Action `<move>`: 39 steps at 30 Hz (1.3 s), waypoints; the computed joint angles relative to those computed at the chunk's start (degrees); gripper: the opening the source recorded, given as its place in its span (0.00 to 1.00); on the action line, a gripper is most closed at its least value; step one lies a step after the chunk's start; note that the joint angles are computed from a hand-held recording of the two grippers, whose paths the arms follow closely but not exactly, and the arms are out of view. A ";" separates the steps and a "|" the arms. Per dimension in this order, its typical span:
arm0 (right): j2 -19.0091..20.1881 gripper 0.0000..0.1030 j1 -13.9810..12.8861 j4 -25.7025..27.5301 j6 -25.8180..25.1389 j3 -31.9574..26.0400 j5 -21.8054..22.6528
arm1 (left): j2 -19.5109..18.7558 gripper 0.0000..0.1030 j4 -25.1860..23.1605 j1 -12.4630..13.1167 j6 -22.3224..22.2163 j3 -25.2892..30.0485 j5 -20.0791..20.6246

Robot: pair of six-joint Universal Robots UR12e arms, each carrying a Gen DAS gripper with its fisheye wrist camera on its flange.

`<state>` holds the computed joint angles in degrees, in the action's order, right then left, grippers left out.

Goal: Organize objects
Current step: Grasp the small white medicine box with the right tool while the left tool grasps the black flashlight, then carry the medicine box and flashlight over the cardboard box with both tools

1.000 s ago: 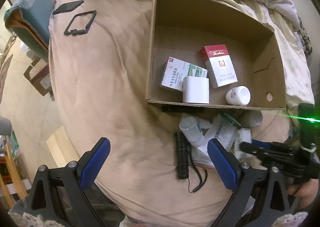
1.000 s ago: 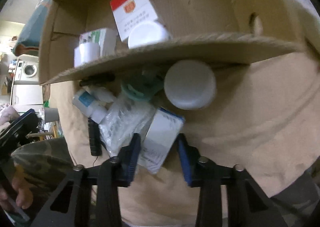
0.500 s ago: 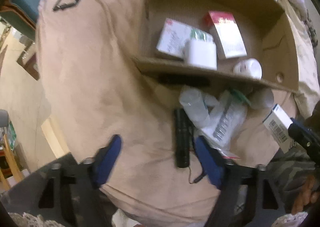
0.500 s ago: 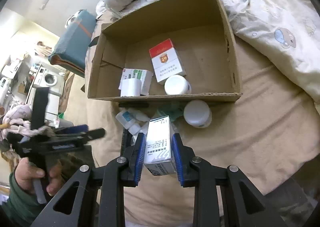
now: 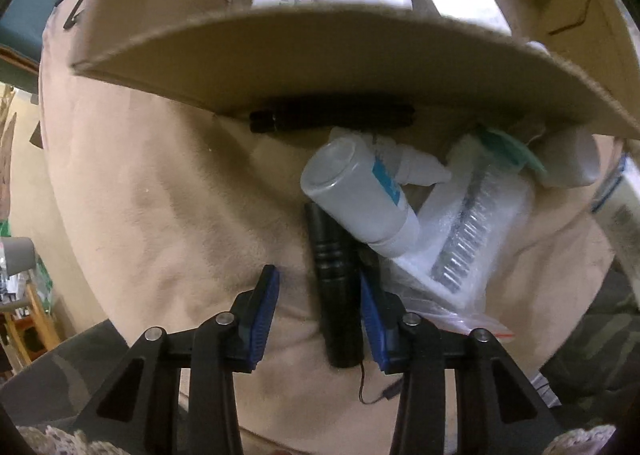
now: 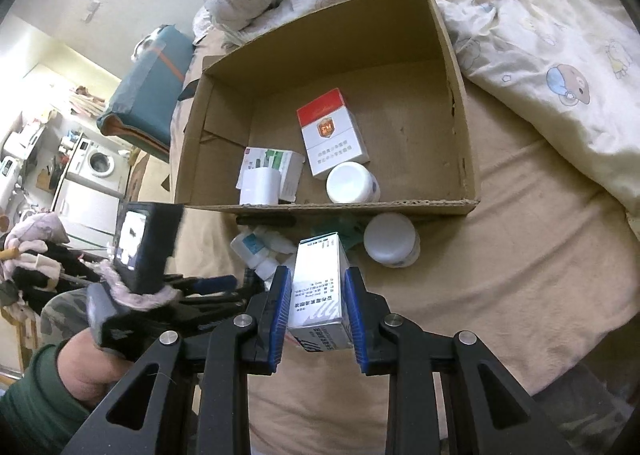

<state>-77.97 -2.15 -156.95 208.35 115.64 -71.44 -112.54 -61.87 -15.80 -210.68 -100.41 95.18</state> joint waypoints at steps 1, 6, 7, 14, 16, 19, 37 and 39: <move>0.03 0.29 0.04 -0.14 -0.11 -0.02 -0.02 | -0.13 0.35 -0.01 -0.09 -0.17 0.13 0.26; 0.15 0.29 0.17 0.08 -0.65 -0.19 -0.13 | 0.50 0.18 2.62 -0.83 0.10 -0.50 2.58; 0.19 0.29 0.15 0.13 -0.67 -0.22 -0.05 | 0.98 0.18 3.09 -0.71 -0.31 -0.98 2.39; 0.03 0.29 0.15 -0.10 -0.85 0.12 0.32 | 4.86 0.18 2.17 0.27 -4.65 -4.84 6.78; 0.05 0.29 0.06 -0.04 -0.79 0.09 0.48 | 5.52 0.18 2.57 0.13 -5.83 -5.75 8.67; 0.25 0.29 0.05 -0.20 -0.41 -0.11 0.72 | 5.01 0.18 3.09 0.09 -6.22 -5.93 6.34; 1.13 0.29 0.49 2.45 -1.40 -1.15 -0.63 | 5.37 0.17 4.36 -0.77 -6.76 -7.29 4.13; 1.02 0.29 0.50 2.51 -1.42 -1.03 -0.71 | 6.36 0.17 5.31 -1.07 -7.61 -7.95 4.10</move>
